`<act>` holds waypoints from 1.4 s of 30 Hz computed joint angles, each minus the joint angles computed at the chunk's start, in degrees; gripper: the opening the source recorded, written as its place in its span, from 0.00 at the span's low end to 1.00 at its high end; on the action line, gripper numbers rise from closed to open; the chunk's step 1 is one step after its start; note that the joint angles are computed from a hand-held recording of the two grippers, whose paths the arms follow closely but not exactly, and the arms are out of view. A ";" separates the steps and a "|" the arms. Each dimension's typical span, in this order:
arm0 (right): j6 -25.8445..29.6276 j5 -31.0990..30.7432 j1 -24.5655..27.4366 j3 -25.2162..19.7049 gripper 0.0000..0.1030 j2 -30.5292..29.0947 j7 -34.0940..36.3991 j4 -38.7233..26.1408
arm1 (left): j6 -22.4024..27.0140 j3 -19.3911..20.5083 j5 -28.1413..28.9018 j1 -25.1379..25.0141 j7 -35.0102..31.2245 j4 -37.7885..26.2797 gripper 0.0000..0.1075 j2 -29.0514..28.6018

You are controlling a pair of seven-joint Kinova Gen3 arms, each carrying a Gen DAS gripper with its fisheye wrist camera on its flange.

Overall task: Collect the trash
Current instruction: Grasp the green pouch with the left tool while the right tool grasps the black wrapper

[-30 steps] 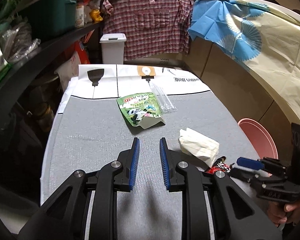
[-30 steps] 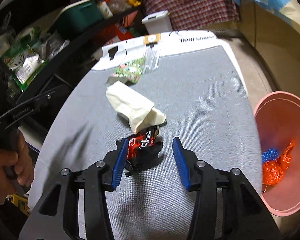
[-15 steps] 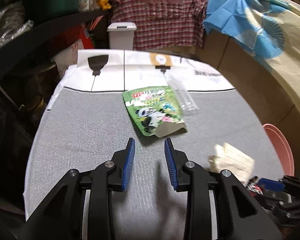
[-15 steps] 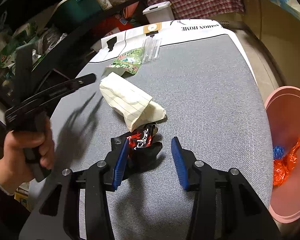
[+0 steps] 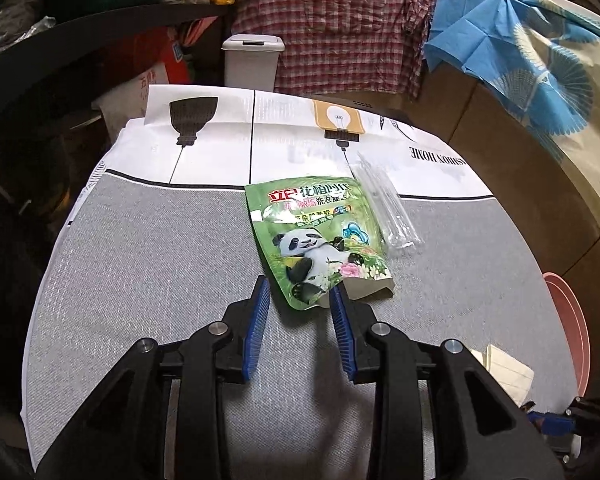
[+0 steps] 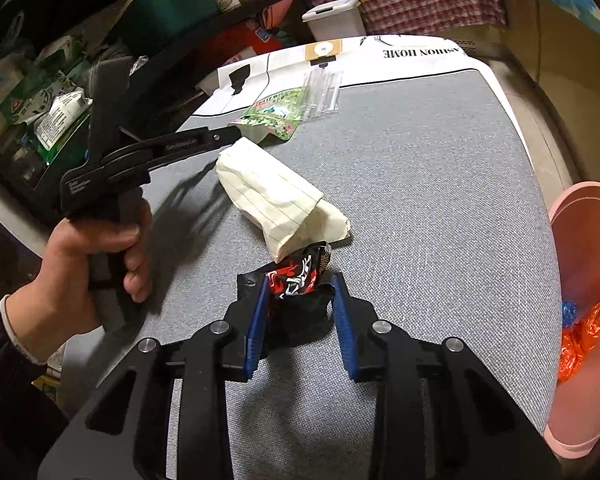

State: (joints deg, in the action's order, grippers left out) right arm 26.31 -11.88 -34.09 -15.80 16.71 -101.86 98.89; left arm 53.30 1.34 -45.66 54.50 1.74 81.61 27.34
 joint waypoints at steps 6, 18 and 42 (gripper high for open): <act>0.16 2.75 -2.28 1.55 0.26 -0.58 -1.96 -0.16 | 1.22 0.18 0.09 0.28 -0.92 -0.38 0.18 -0.21; -1.51 7.31 -3.98 2.52 0.24 -3.95 -7.04 1.46 | 8.45 1.70 -2.68 3.22 0.52 -0.91 0.14 -2.73; -2.88 36.62 -9.62 2.89 0.24 -13.25 -39.94 7.45 | 25.99 7.18 -9.68 12.87 10.28 -4.90 0.13 -4.20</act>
